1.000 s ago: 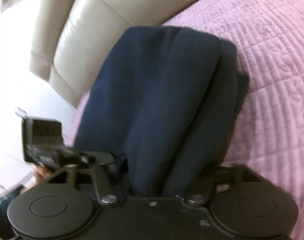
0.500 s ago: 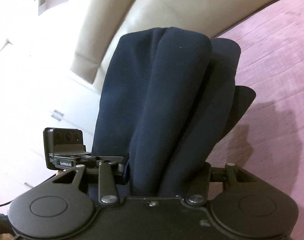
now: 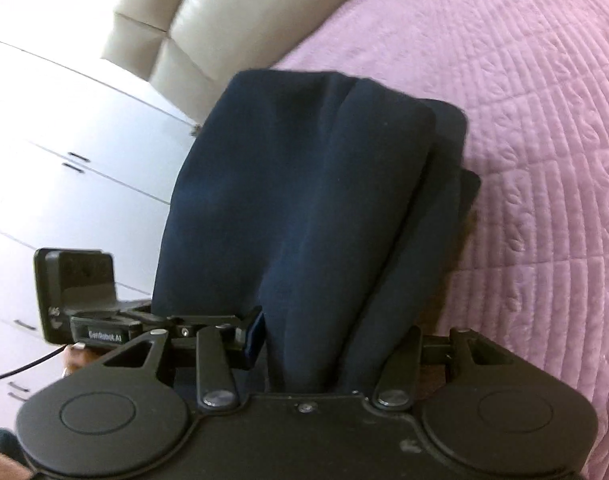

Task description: Fold large clothes

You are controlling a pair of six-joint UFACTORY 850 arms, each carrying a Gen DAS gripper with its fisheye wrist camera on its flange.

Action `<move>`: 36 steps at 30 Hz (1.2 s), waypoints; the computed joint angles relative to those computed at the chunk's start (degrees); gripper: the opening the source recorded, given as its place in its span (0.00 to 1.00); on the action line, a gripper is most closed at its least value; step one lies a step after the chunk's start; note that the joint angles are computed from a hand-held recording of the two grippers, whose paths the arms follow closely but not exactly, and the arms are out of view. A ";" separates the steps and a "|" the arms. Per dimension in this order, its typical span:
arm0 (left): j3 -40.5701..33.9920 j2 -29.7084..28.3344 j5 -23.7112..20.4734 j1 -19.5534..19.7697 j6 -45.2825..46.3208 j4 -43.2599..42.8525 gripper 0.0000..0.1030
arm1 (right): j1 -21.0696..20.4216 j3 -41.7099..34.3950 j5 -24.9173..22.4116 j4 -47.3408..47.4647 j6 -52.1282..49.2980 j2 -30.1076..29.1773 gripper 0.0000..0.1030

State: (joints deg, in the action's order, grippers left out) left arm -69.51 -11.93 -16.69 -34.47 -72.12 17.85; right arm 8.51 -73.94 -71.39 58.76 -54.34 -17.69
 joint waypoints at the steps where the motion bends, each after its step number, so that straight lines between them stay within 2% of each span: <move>1: 0.33 -0.55 0.58 -0.04 -3.67 3.11 0.68 | 0.38 0.26 1.09 -0.23 -0.89 -0.09 0.57; 3: 0.40 -1.45 0.52 -0.24 -11.70 11.01 0.75 | 0.03 -0.58 2.15 -1.29 -3.32 -0.72 0.60; 4: -0.01 -1.92 0.11 -0.25 -12.99 12.30 0.79 | 0.19 -0.26 3.01 -1.61 -4.31 -0.44 0.60; 7: -1.89 -3.43 -2.07 -0.54 -12.95 13.67 0.87 | 0.78 0.86 5.54 -2.40 -6.74 0.63 0.68; 9: -2.43 -3.78 -3.79 -1.14 -13.96 15.81 0.91 | -0.17 2.47 6.68 -3.35 -8.64 2.06 0.77; 13: -2.65 -3.69 -8.89 -2.84 -16.55 21.10 1.00 | 0.69 0.74 9.24 -4.28 -7.36 1.30 0.79; 17: -1.56 -2.55 -9.91 -3.35 -17.53 21.23 1.00 | -1.80 1.25 9.12 -4.63 -6.99 1.45 0.79; 22: -1.28 -2.24 -12.98 -4.77 -20.91 24.67 1.00 | -0.95 3.27 13.35 -5.85 -7.65 4.25 0.80; 31: -0.39 -0.22 -18.52 -7.43 -24.67 24.85 1.00 | -0.41 5.06 17.94 -10.12 -2.39 7.87 0.81; 33: -0.42 0.55 -21.13 -8.34 -25.74 23.69 1.00 | 0.23 6.06 21.89 -13.35 0.15 10.14 0.82; 36: -2.66 0.71 -29.41 -11.42 -26.15 23.22 1.00 | 0.66 6.97 26.33 -20.16 6.06 14.53 0.81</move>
